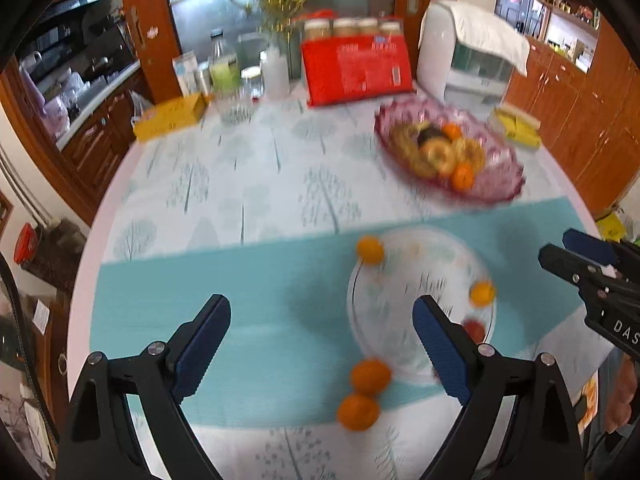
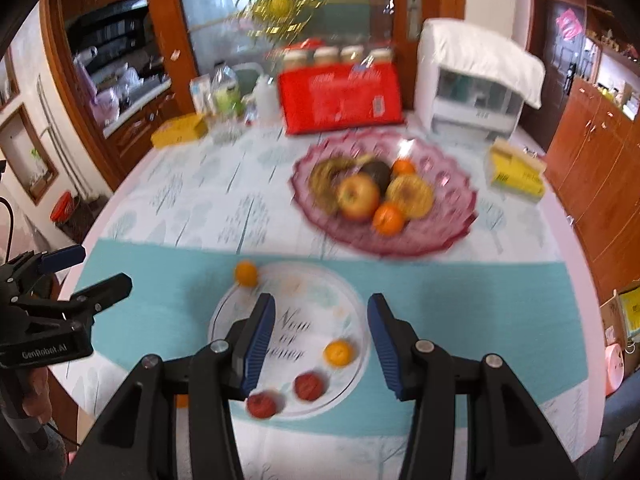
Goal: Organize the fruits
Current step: 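Grasp a large orange with the left tool while the right tool grasps another orange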
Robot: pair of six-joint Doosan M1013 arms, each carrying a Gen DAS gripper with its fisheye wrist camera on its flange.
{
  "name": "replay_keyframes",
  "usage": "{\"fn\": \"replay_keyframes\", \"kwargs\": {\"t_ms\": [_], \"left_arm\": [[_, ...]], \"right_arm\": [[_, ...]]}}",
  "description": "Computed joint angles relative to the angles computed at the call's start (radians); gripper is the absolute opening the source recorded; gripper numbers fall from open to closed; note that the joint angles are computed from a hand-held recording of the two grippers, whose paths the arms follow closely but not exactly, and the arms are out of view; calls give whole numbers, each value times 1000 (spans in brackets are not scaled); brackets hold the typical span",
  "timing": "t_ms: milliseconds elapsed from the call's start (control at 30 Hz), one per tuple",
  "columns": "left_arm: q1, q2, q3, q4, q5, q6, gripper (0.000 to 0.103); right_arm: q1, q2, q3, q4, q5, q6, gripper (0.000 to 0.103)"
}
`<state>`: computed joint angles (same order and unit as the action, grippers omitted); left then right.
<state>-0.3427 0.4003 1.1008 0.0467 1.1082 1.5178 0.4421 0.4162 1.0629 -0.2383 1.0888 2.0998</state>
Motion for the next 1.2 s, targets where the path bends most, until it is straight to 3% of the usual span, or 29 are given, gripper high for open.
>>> {"fn": "replay_keyframes", "kwargs": {"t_ms": [300,533,767,933,1200], "left_arm": [[8,-51,188,-27,-16,66,92],[15,-56,249,-88,-49,100,91],[37,-39,256,-230,-31,151,69],[62,-42,267,-368,-48,226,39],[76,-63,291,-338,-76,225,38]], "right_arm": [[34,23,35,93,18,26,49],[46,42,62,162,10,32,49],[57,62,57,177,13,19,49],[64,71,50,189,7,-9,49],[73,98,17,234,5,-68,49]]}}
